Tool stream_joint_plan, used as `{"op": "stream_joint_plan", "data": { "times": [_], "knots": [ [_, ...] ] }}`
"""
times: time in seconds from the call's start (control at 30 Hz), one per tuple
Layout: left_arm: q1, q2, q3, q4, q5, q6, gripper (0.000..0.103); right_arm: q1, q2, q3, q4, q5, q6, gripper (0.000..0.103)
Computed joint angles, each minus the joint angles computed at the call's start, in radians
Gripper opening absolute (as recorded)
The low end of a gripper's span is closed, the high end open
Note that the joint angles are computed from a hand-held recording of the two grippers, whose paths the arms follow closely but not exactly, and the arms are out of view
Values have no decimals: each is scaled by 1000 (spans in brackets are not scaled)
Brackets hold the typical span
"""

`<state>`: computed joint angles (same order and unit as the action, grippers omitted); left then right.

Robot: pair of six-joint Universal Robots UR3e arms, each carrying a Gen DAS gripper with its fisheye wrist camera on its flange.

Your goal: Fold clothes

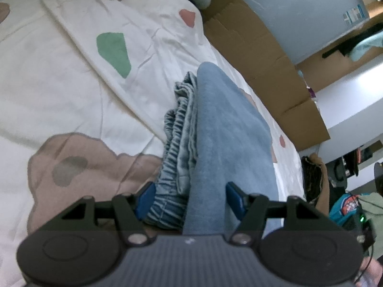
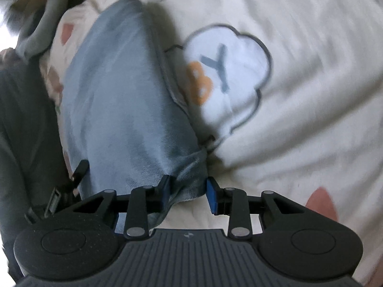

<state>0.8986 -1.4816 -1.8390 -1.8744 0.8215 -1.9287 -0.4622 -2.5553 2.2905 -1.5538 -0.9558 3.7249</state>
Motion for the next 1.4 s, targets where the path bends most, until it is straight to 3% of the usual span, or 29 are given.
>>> {"op": "stream_joint_plan", "data": {
  "times": [0.13, 0.3, 0.4, 0.57, 0.77, 0.9, 0.97, 1.07, 1.4],
  "knots": [
    [-31, -16, 40, 9, 10, -5, 67, 4, 79, -97, 27, -40, -140, 37],
    [-57, -49, 67, 33, 3, -18, 67, -32, 137, -123, -45, -55, -214, 48],
    [-79, -84, 86, 48, -3, -37, 67, -44, 166, -107, -120, -62, -234, 50],
    [-122, -170, 139, 69, -17, -88, 69, 50, 422, -92, -436, -104, -191, 51],
    [-137, -269, 208, 15, -13, -105, 66, 34, 558, -87, -528, -45, -292, 51],
    [-141, -266, 214, 11, -9, -109, 62, -25, 571, -85, -478, 22, -377, 44],
    [-146, -261, 222, 10, -8, -118, 58, -35, 578, -112, -434, 34, -414, 31],
    [-148, -254, 223, 10, -9, -126, 55, -11, 617, -207, -357, 16, -457, 21],
    [-177, -217, 186, 29, -23, -201, 52, -27, 738, -597, 36, -48, -638, 17]
  ]
}}
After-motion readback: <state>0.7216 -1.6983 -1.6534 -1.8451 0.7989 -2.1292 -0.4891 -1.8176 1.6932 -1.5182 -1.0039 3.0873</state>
